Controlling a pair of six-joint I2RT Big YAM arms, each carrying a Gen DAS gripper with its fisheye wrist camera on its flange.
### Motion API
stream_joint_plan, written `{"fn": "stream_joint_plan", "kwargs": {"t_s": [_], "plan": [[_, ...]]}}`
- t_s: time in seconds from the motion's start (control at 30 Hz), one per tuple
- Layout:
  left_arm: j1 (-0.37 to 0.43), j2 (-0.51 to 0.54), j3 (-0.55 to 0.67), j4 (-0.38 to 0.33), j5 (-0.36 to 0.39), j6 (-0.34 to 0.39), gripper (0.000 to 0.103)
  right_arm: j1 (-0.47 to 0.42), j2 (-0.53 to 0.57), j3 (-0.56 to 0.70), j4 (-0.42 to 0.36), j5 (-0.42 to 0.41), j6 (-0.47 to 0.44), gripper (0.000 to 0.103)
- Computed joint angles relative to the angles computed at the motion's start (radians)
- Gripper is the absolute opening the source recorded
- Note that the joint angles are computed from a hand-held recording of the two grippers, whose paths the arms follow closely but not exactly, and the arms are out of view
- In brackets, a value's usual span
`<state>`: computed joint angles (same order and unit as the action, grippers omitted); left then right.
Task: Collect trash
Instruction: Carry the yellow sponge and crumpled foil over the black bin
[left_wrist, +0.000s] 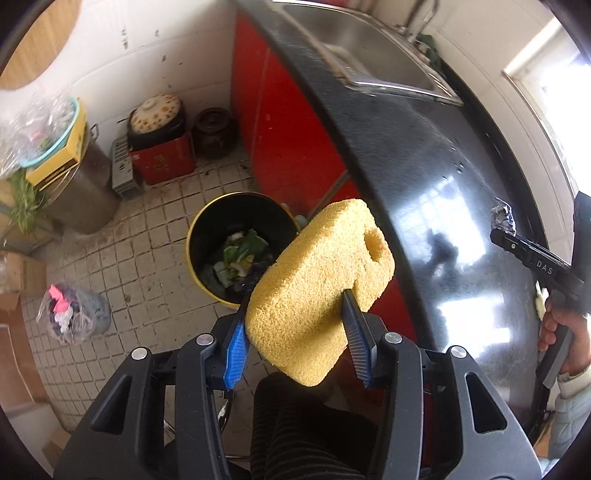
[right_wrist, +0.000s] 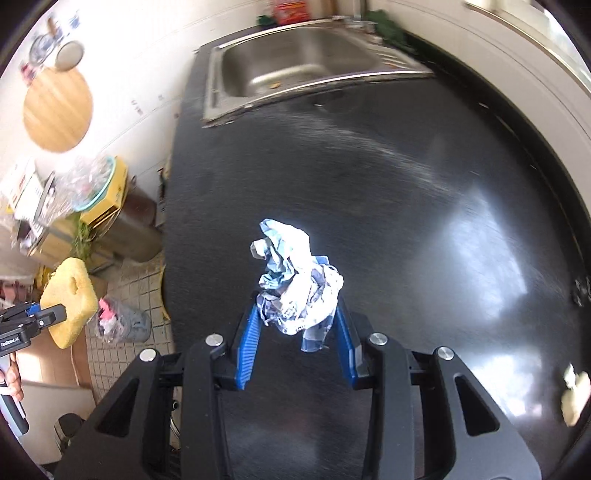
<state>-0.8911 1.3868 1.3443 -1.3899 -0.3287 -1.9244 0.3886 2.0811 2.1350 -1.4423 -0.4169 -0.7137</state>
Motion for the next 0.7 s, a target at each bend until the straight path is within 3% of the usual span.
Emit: {"fn": "stream_joint_plan", "kwargs": {"t_s": [0.33, 0.7], "plan": [[-0.025, -0.094, -0.124, -0.018, -0.016, -0.131, 0.046, 0.154, -0.079, -0.162, 0.063, -0.005, -0.037, 0.037], [-0.002, -0.139, -0.212, 0.041, 0.028, -0.150, 0.046, 0.253, -0.091, -0.206, 0.069, 0.018, -0.062, 0.037]]}}
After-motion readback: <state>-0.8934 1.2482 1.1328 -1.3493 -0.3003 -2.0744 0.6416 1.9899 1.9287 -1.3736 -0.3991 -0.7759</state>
